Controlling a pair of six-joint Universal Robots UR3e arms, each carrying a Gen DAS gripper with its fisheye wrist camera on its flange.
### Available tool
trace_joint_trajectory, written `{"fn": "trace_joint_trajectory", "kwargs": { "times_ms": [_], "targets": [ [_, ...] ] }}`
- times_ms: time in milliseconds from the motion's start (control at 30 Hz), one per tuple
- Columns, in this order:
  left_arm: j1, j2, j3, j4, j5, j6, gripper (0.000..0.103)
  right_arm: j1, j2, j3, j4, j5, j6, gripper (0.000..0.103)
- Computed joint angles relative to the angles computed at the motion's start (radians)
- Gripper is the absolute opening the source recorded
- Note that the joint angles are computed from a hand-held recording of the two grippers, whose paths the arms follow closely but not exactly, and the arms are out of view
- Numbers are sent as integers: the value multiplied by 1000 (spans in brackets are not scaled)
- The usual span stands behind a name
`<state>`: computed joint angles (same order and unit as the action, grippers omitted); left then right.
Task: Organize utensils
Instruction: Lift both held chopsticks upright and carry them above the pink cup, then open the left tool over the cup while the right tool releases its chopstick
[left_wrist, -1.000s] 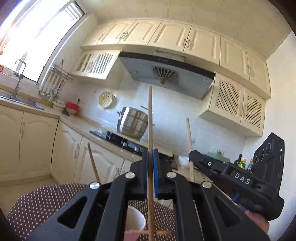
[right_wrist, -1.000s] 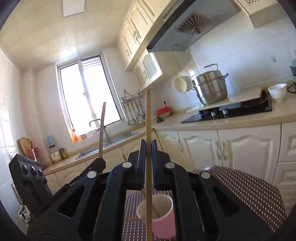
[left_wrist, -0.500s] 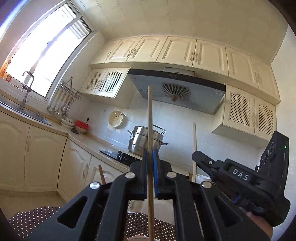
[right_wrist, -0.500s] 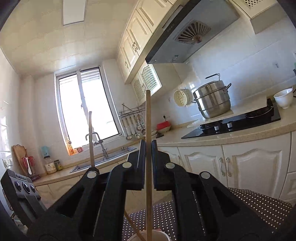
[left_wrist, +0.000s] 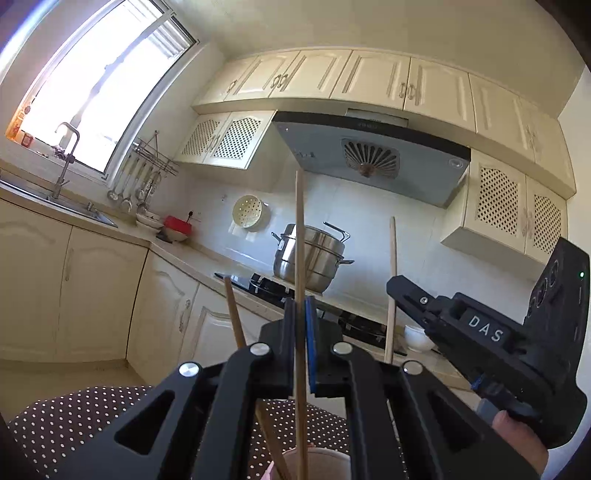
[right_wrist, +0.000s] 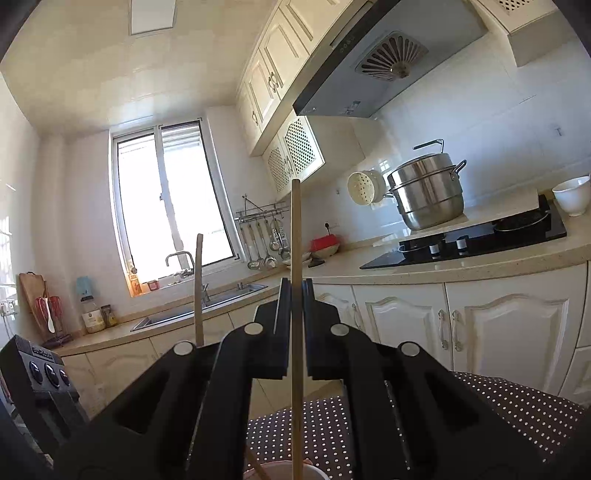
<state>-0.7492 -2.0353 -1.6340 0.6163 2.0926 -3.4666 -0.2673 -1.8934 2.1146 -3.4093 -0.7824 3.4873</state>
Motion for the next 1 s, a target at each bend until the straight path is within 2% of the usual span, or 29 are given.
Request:
{"fn": "trace_joint_trajectory", "kwargs": {
  "times_ms": [233,467,500,533,600,733,867,933,1000],
  "targets": [
    [-12,46,-39,-82,-13,4,5,-61,-140,69,122,64,-88,7],
    [-32,128,-141,-141,-3,1,7,-127,-312,136,317,121,-200,7],
    [-32,144,-159,-153,-5,-4,11,-139,-340,144,356,132,-217,7],
    [-37,154,-173,-158,8,-9,30,-141,-359,151,378,132,-230,7],
    [-42,177,-207,-162,23,-16,50,-153,-408,166,449,129,-270,7],
    [-48,240,-272,-200,39,-33,51,-189,-491,203,556,134,-327,7],
    [-59,303,-310,-264,55,-54,60,-314,-648,238,738,230,-385,8],
    [-83,313,-314,-273,99,-35,68,-351,-703,237,821,256,-415,9],
    [-96,324,-313,-295,118,-30,71,-405,-770,234,924,299,-448,9]
  ]
}}
